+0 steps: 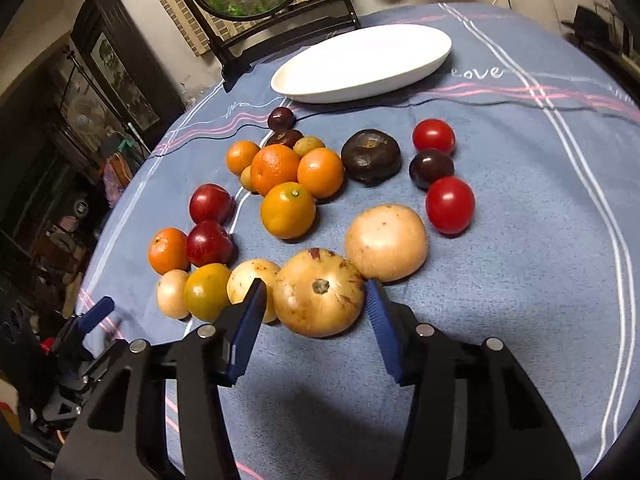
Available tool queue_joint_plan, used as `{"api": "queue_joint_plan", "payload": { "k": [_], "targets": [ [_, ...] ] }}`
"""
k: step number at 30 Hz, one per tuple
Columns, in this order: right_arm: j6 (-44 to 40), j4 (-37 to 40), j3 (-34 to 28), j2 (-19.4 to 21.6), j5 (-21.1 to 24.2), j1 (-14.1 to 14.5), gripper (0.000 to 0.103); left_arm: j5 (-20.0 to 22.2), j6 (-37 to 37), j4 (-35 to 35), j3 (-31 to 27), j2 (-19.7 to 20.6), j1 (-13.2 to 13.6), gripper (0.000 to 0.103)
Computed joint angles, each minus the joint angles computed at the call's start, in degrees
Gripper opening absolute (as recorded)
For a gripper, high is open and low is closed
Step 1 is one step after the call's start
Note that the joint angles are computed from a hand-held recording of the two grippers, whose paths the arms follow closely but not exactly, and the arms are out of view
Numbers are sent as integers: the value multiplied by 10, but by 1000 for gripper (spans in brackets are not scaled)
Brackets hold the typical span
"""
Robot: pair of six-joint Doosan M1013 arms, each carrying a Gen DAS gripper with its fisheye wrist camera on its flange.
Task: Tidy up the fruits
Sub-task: 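Grasp the pale speckled fruit with the left tool while the right tool grasps the large yellow stemmed fruit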
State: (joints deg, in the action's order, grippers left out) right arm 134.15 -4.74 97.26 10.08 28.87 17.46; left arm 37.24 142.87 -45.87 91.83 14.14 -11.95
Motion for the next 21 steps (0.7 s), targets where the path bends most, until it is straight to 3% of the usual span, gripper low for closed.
{"api": "queue_joint_plan", "payload": {
  "k": [3,7,12,21],
  "targets": [
    [-54,81,13,-5,-24,-14,46,9,-2,2,-8,4,-2,101],
    [-45,65,19,-11,-24,-8,46,21,-6,14,-19,10,-6,96],
    [-19,19,10,-6,-11,-1,46,57,-40,51,-47,28,-17,60],
    [-78,70,19,-8,-30,-10,48,96,-86,92,-79,53,-30,56]
  ]
}}
